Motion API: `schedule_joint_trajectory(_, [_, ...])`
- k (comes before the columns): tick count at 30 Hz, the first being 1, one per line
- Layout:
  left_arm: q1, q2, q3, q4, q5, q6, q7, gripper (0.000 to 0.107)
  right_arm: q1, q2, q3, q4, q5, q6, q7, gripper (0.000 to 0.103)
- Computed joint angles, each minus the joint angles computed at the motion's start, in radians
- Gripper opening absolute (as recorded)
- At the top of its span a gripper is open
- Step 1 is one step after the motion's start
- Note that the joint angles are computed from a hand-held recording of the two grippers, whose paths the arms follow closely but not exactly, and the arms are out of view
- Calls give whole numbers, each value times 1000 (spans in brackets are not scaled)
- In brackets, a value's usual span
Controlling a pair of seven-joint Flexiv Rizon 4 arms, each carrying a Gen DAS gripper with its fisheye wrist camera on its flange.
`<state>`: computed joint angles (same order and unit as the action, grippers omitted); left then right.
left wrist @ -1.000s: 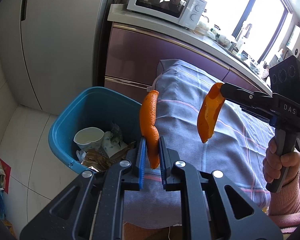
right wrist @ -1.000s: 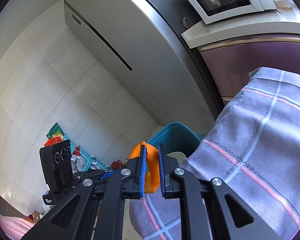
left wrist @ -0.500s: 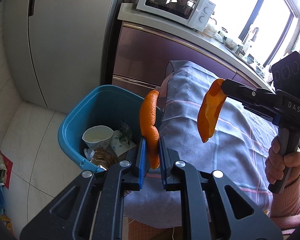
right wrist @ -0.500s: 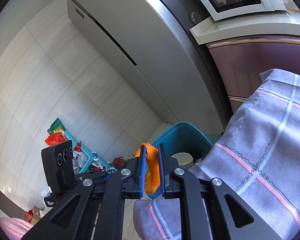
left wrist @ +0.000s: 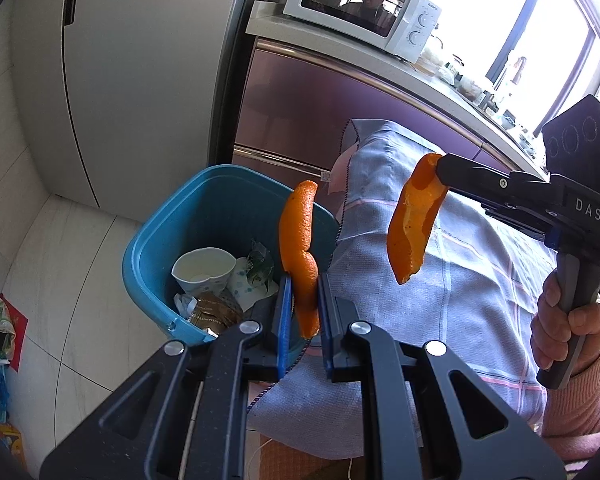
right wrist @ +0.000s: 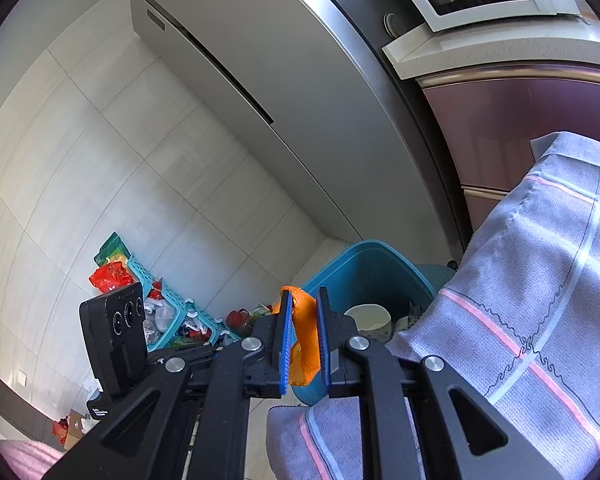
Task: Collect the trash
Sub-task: 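Carry the long peel with the left tool while the right tool carries its peel to the teal bin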
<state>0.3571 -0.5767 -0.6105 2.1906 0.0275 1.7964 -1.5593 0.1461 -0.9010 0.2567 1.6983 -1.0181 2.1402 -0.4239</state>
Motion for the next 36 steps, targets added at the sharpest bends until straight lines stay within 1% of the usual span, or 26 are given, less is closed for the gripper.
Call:
schedule_joint_trajectory(6, [-12, -11, 14, -11, -10, -11, 4, 13, -14, -17, 10, -25, -48, -10, 38, 11])
schedule_joint_trajectory(11, [-25, -19, 24, -19, -20, -13, 8, 13, -10, -25, 4, -41, -72, -17, 66, 11])
schedule_joint_trajectory(12, [-27, -21, 27, -20, -21, -13, 8, 13, -19, -32, 10, -52, -101, -22, 82, 11])
schedule_joint_trajectory(24, [-45, -33, 48, -29, -38, -20, 10, 13, -5, -50, -17, -97, -177, -32, 174, 11])
schedule_joint_trajectory(28, [-50, -36, 56, -31, -43, -23, 12, 13, 9, -55, -32, -108, -184, -32, 201, 11])
schedule_joint_trajectory(32, [-57, -41, 65, -32, -50, -26, 13, 13, 10, -68, -41, -138, -239, -34, 258, 11])
schedule_joint_trajectory(36, [-68, -50, 77, -40, -59, -35, 16, 13, 28, -70, -72, -157, -271, -24, 310, 11])
